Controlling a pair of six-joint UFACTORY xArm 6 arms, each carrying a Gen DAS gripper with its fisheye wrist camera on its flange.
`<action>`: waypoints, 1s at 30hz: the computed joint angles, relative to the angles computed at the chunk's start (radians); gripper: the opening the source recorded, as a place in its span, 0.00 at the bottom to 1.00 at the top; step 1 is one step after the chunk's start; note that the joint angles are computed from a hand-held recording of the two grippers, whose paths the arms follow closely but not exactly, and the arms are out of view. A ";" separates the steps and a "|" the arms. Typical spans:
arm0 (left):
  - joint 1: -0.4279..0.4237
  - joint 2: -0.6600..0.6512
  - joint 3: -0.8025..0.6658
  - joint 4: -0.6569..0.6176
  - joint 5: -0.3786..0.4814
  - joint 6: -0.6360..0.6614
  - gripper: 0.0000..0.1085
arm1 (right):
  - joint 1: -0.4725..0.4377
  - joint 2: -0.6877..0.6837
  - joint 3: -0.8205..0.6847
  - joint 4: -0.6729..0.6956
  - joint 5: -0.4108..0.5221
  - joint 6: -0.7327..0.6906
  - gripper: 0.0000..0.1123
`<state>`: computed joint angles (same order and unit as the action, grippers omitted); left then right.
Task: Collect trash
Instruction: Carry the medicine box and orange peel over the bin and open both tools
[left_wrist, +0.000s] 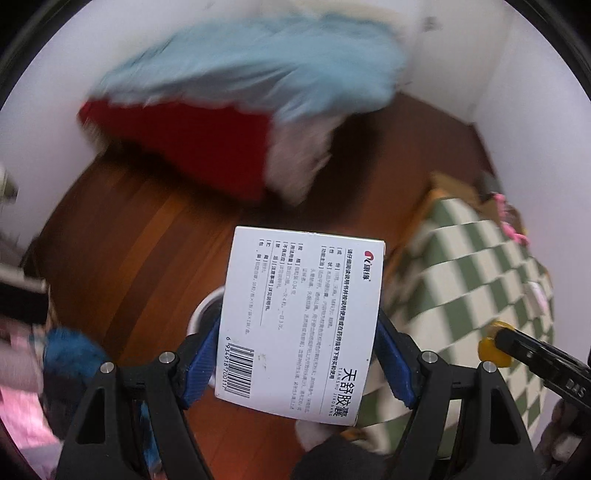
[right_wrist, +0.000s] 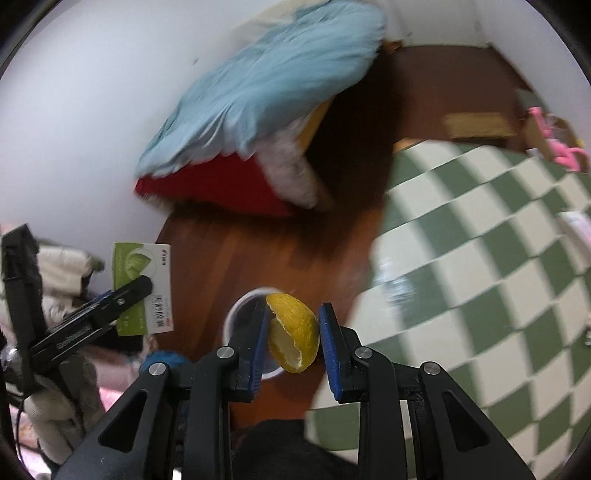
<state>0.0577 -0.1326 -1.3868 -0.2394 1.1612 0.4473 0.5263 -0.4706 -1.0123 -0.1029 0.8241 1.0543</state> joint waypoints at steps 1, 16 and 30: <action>0.018 0.027 -0.003 0.010 0.000 0.000 0.69 | 0.013 0.052 -0.020 0.024 -0.028 -0.015 0.26; 0.098 0.501 -0.210 0.129 0.037 -0.088 0.77 | 0.066 0.776 -0.434 0.394 -0.092 -0.260 0.26; 0.173 0.379 -0.015 0.243 -0.157 -0.165 0.95 | 0.060 1.108 -0.753 0.523 0.077 -0.384 0.73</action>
